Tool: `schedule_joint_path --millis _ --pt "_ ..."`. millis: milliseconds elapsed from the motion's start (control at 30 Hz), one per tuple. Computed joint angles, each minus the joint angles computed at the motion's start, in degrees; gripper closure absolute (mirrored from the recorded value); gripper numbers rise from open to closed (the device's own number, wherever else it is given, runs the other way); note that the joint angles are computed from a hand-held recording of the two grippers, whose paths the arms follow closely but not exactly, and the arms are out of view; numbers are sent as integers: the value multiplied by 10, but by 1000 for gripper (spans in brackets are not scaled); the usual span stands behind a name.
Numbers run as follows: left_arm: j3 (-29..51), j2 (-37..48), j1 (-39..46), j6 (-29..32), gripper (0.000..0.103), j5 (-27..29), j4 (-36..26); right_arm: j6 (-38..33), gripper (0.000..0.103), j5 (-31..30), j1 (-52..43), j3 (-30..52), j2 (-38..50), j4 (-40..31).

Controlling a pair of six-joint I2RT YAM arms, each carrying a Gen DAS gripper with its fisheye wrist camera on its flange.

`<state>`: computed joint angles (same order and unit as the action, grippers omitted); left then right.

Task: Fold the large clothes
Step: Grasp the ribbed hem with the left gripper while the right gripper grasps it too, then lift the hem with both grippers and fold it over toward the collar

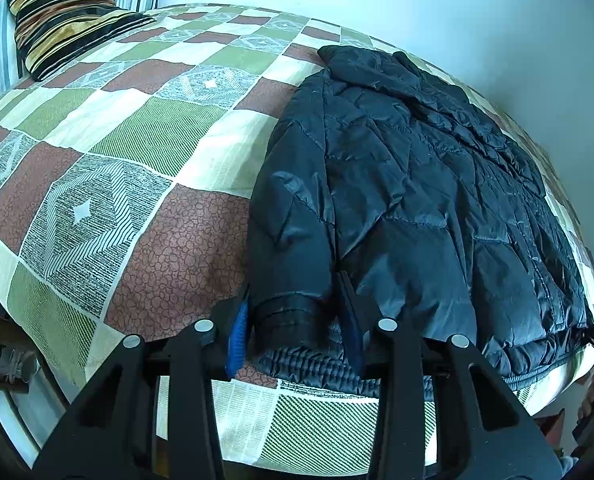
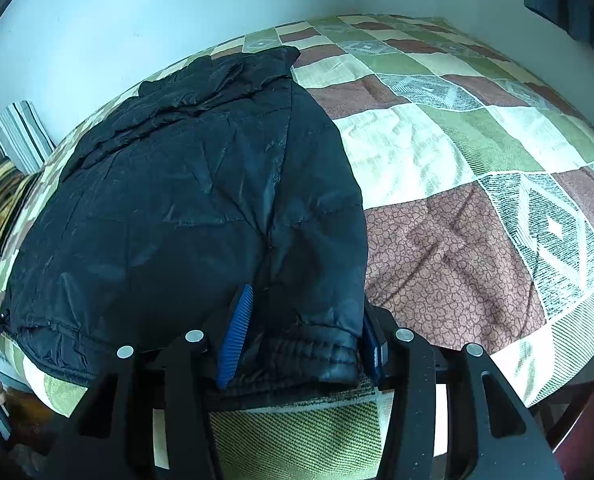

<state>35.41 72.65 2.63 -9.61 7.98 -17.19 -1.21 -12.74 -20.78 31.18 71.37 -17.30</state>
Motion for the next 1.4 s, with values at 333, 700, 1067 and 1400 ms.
schedule_joint_path --millis 333,700,1067,1400 --pt "-22 -52 -10 -21 92 5 11 1 88 -62 -29 -3 -37 -35" --pt "52 -127 57 -40 94 93 -65 3 92 -222 -105 70 -59 -126" --pt "284 93 7 -46 94 50 -24 126 93 -223 -31 270 138 -26" --pt "553 414 -20 -64 94 -6 -75 179 93 -137 26 483 400 -33"
